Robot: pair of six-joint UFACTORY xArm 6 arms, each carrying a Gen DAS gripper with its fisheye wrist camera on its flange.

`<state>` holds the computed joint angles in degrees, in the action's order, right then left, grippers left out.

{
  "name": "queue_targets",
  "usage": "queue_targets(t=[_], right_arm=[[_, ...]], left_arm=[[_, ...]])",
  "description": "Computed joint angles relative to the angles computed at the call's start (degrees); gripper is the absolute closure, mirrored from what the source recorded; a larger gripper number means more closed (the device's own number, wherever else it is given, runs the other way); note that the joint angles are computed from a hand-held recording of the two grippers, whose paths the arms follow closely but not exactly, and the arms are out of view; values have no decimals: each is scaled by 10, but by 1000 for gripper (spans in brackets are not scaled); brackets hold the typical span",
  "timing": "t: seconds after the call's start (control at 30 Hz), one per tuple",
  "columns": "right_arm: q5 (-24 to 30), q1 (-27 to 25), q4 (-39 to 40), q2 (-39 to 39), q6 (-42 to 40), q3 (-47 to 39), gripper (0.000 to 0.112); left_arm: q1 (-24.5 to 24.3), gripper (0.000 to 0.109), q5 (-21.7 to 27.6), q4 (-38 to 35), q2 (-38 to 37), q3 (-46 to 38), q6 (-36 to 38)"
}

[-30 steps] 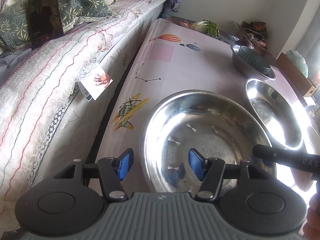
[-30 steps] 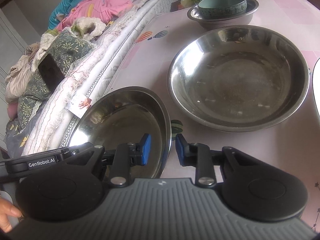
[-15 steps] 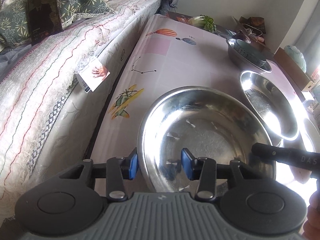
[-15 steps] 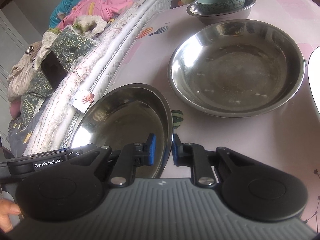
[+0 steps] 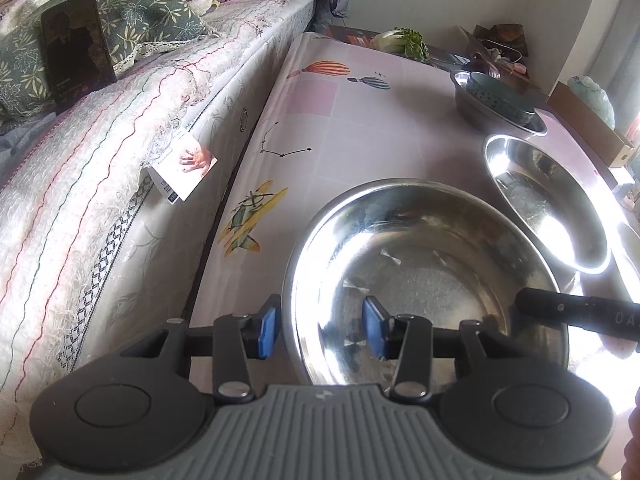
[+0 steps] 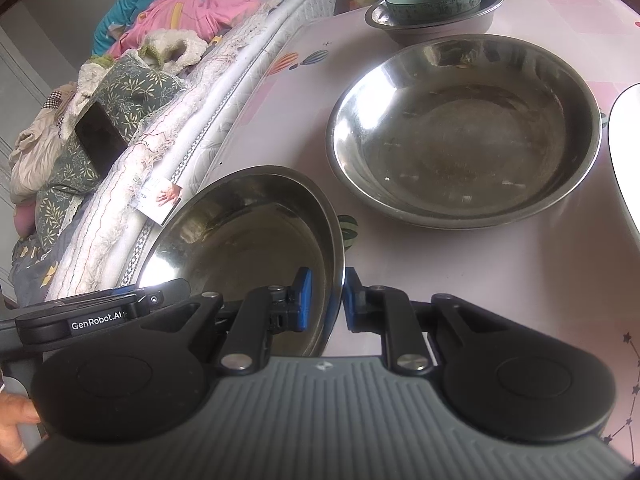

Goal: Organize plates and bowls

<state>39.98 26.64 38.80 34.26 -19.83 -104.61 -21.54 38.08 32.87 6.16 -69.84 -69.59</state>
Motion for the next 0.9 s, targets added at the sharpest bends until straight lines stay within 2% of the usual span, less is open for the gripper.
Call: queue_targets(t=[0.9], right_arm=[[0, 2, -6, 4, 8, -6, 95]], left_arm=[[-3, 62, -1, -15, -5, 3, 11]])
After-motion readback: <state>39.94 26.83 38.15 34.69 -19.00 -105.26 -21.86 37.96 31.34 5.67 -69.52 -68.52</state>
